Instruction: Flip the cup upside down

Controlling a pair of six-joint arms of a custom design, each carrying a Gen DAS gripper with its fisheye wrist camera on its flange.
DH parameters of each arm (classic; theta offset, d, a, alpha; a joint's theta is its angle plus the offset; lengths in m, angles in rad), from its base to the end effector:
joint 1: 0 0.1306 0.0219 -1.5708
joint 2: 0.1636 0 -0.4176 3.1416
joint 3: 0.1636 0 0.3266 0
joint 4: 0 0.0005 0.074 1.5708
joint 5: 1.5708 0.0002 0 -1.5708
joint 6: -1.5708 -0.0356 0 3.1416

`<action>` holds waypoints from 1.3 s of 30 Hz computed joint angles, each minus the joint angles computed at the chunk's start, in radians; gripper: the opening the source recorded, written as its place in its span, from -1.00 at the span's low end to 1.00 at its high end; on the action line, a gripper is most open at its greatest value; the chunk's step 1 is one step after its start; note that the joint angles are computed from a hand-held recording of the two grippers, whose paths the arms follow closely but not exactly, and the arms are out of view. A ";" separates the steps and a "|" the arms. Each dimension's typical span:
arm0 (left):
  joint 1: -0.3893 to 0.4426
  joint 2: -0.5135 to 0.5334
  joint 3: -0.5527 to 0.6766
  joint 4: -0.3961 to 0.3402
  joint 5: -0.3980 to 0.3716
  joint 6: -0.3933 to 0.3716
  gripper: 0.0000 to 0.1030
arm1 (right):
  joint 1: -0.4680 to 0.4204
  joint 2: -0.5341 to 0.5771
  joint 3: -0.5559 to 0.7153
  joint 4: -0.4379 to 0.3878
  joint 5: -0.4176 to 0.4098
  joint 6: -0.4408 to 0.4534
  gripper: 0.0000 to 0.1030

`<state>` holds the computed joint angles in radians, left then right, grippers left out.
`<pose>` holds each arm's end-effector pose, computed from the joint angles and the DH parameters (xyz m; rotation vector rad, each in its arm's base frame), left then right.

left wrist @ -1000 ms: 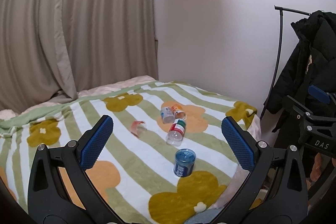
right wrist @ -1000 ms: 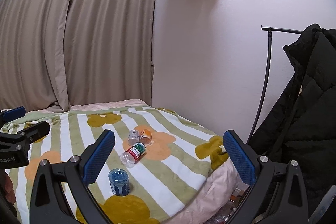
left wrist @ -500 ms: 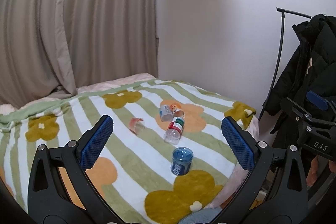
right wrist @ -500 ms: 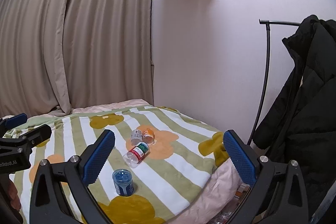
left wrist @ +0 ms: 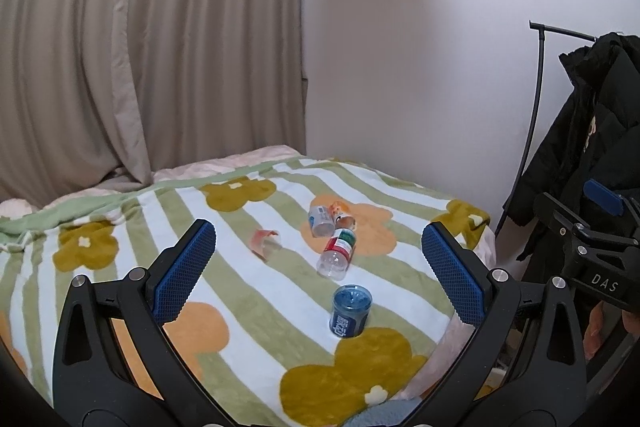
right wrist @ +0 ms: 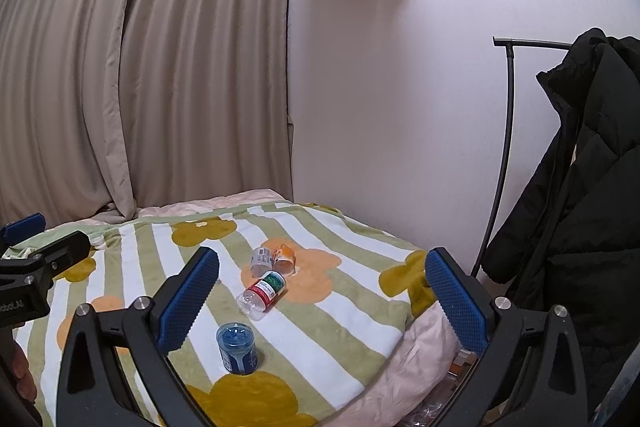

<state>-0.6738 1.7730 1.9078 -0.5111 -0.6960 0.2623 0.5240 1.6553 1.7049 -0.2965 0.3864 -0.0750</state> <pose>0.4743 -0.3501 0.5270 -0.0671 1.8556 0.0305 0.4869 0.2653 0.5253 -0.1316 1.7950 0.0764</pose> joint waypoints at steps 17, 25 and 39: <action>-0.006 -0.007 -0.009 0.025 -0.015 -0.011 0.99 | -0.003 0.005 0.009 -0.010 -0.005 -0.005 0.99; -0.013 -0.006 -0.009 0.041 -0.051 -0.024 0.99 | -0.003 0.006 0.007 -0.006 -0.006 -0.008 1.00; -0.022 -0.017 -0.042 0.119 -0.081 -0.060 0.99 | -0.006 0.005 0.008 -0.003 -0.010 -0.004 0.99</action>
